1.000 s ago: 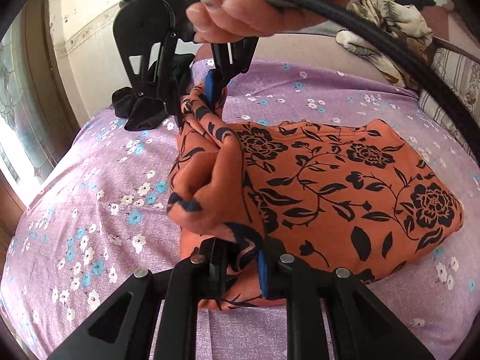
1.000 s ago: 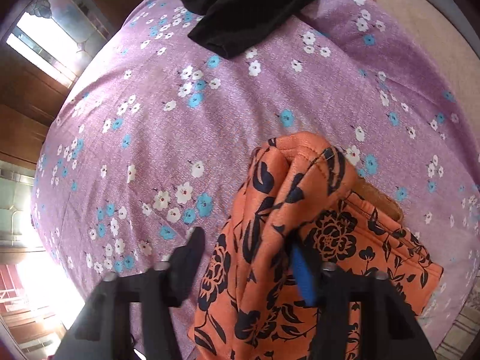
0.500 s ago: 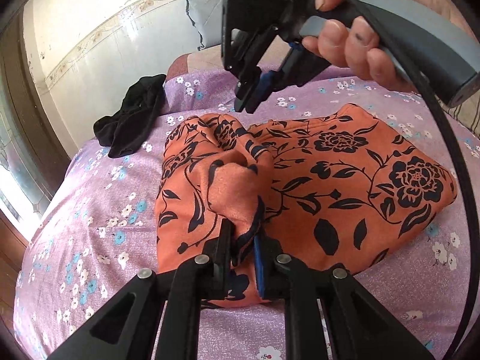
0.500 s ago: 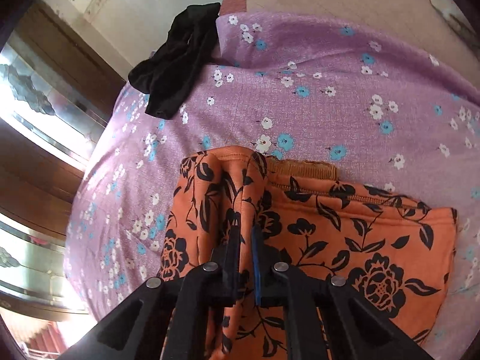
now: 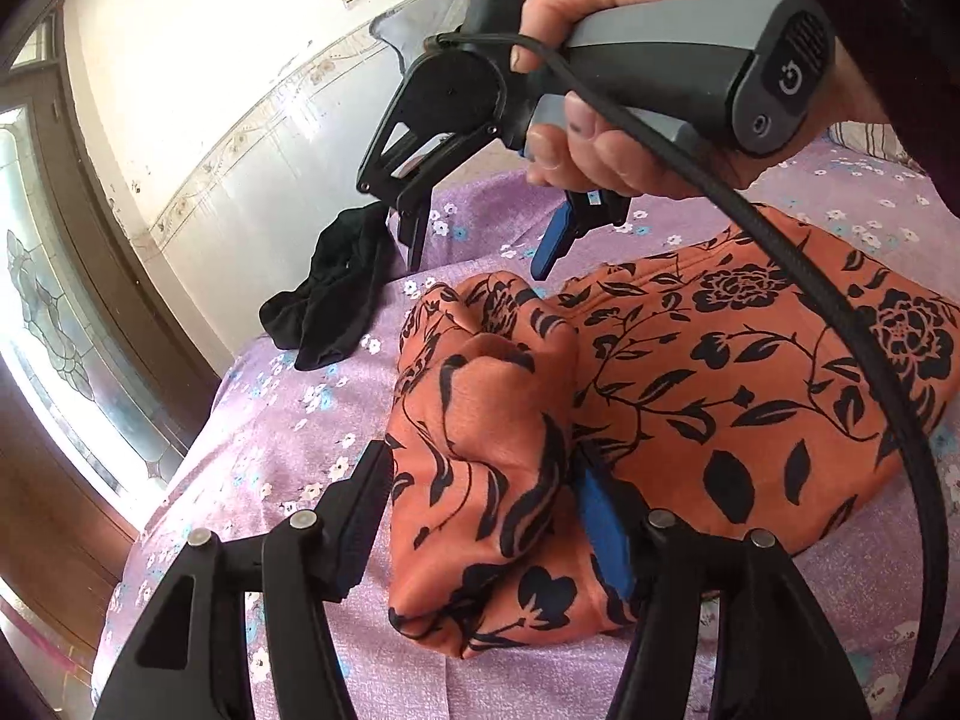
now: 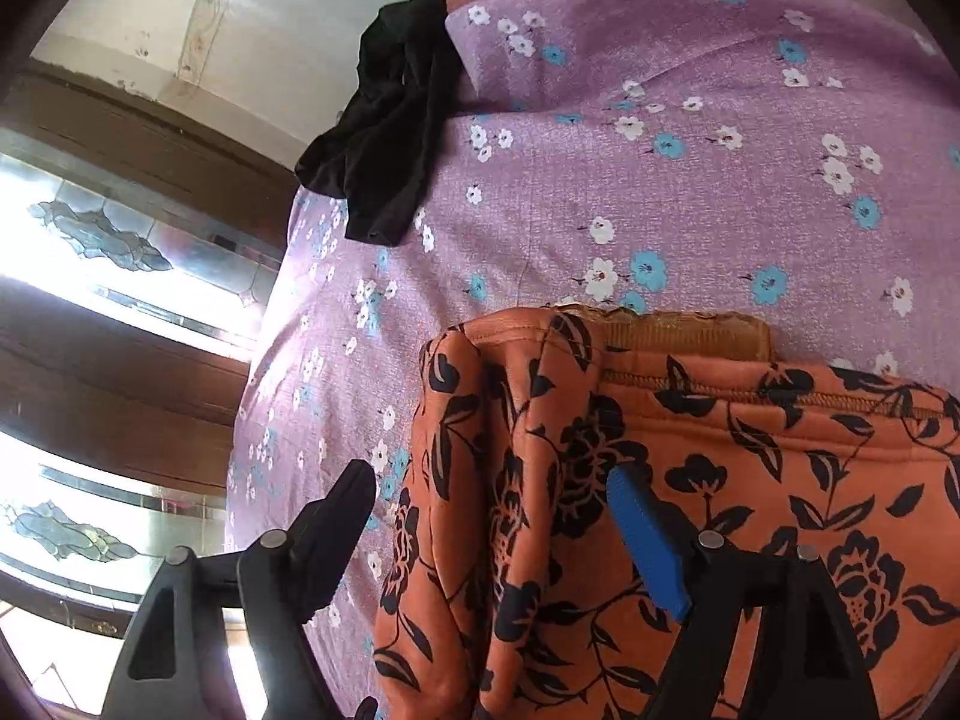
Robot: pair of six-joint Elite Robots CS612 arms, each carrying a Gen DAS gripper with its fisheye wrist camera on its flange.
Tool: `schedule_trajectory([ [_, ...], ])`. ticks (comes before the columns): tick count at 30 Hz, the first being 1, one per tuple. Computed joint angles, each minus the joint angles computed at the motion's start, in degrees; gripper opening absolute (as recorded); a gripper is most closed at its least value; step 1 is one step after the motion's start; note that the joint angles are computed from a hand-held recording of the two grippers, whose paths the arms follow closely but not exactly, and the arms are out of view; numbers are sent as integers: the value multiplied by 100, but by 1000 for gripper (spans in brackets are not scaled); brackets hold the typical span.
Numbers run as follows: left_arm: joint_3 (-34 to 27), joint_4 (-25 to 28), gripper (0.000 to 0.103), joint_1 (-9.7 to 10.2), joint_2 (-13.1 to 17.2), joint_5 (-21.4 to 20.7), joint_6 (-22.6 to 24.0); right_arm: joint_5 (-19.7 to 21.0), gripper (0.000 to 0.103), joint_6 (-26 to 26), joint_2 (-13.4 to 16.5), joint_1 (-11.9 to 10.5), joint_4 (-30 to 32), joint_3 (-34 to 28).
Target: Fold small clothes
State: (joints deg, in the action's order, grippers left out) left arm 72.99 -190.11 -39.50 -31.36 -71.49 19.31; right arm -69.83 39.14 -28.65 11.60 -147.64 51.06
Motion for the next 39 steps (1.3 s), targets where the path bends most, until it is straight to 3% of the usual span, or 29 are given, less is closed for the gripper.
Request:
schedule_trajectory([
  [5,-351,749,58,135,78,-370,-284,-349,78,-682,787,140,1983,-1816],
  [6,-389,876,35,181,73,-604,-363,-418,61,-833,958,172,2285,-2173],
  [7,-421,1000,25,215,62,-788,-427,-500,29,-1059,1134,207,2636,-2556],
  [8,-437,1045,24,234,58,-900,-455,-620,22,-1313,1324,248,3056,-2981],
  [10,-438,1049,19,257,41,-1050,-483,-1059,18,-1609,1444,346,3316,-3278],
  [13,-377,935,18,280,-8,-1301,-585,-1432,16,-1635,1055,405,2636,-2490],
  [19,-100,402,17,216,-178,-1758,-410,-1666,16,-1215,0,322,756,-375],
  [27,-43,309,17,18,-337,-2789,-534,-2047,15,-713,-1201,54,-601,1761],
  [32,-116,771,17,-142,-261,-3075,-324,-2100,15,-386,-1524,-146,-862,2501],
  [39,-92,1274,21,-279,-205,-3075,294,-2032,15,27,-1517,-296,-1173,3067],
])
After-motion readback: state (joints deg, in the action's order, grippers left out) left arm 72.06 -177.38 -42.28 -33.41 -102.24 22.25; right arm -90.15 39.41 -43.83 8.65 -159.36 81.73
